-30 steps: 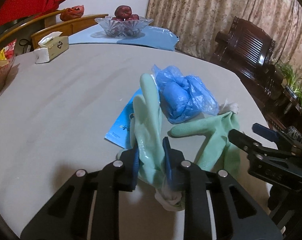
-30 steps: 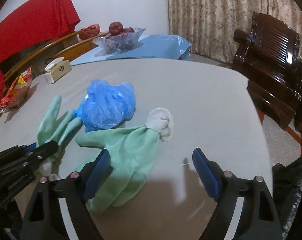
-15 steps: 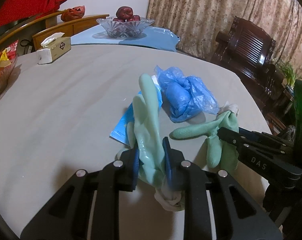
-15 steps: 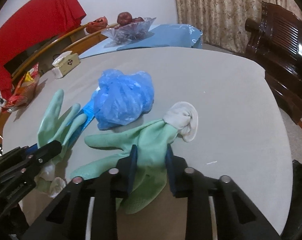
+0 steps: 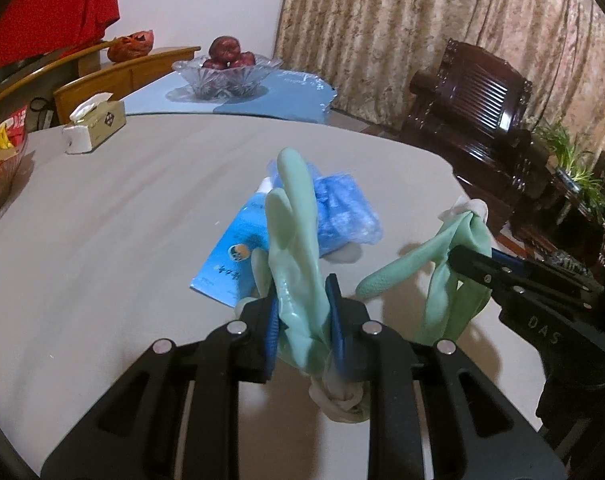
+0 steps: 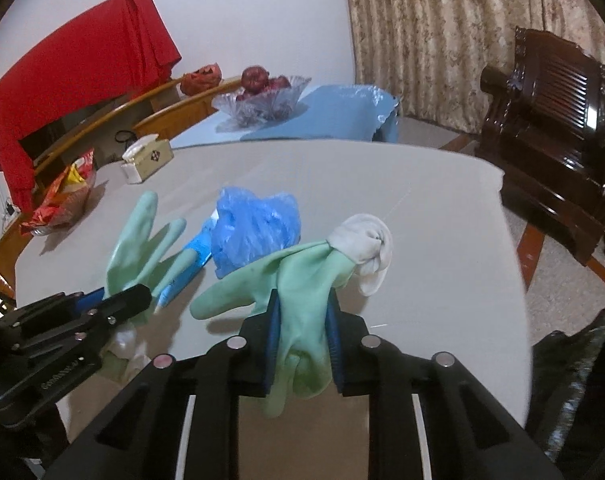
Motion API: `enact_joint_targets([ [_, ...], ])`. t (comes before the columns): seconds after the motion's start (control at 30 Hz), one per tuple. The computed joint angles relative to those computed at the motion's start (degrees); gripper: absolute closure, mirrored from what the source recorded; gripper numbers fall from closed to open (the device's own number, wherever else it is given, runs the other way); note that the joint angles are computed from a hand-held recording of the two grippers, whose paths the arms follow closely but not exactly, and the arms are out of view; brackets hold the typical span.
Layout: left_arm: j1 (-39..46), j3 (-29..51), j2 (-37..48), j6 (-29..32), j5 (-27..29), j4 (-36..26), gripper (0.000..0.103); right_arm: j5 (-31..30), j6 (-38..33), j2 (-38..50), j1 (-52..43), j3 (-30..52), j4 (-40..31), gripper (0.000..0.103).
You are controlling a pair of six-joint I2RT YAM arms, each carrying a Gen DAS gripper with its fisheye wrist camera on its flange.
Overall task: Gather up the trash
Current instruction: 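Carry both green gloves over the bin and open both tools to drop them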
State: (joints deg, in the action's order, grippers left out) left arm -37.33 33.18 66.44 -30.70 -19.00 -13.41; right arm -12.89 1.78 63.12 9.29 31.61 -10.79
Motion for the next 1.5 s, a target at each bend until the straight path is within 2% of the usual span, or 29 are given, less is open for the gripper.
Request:
enact_joint_targets([
  [0.47,-10.62,6.83,-0.3,-4.1,-6.23,-6.06,0.083,-5.46,-5.76,-13.74,-10.91,1.96,-12.78,0.082],
  [0.77,-18.37,12.23,3.23,-6.75,-10.17,-8.24,0.083,-12.4,-12.87,-20.19,-23.6,4.38,-21.77,0.082],
  [1.0,-24.48,17.96,8.39,-7.97,-12.86,-8.71,0.083,-21.3,-21.69,-21.41,-38.48,7.05,-28.43,0.082],
  [1.13,-27.34,21.5,12.06,-8.27,-13.86,-8.32,0.083,-27.79,-29.2,-20.08,-49.61,9.33,-33.29,0.082],
  [1.37,-31.9,28.09,18.96,-7.87,-14.67,-6.94,0.083,-36.68,-44.46,-13.66,-68.07,14.44,-41.59,0.082],
  [1.5,-33.49,32.09,23.37,-6.61,-13.53,-5.32,0.083,-39.66,-52.49,-9.28,-76.62,16.89,-45.48,0.082],
])
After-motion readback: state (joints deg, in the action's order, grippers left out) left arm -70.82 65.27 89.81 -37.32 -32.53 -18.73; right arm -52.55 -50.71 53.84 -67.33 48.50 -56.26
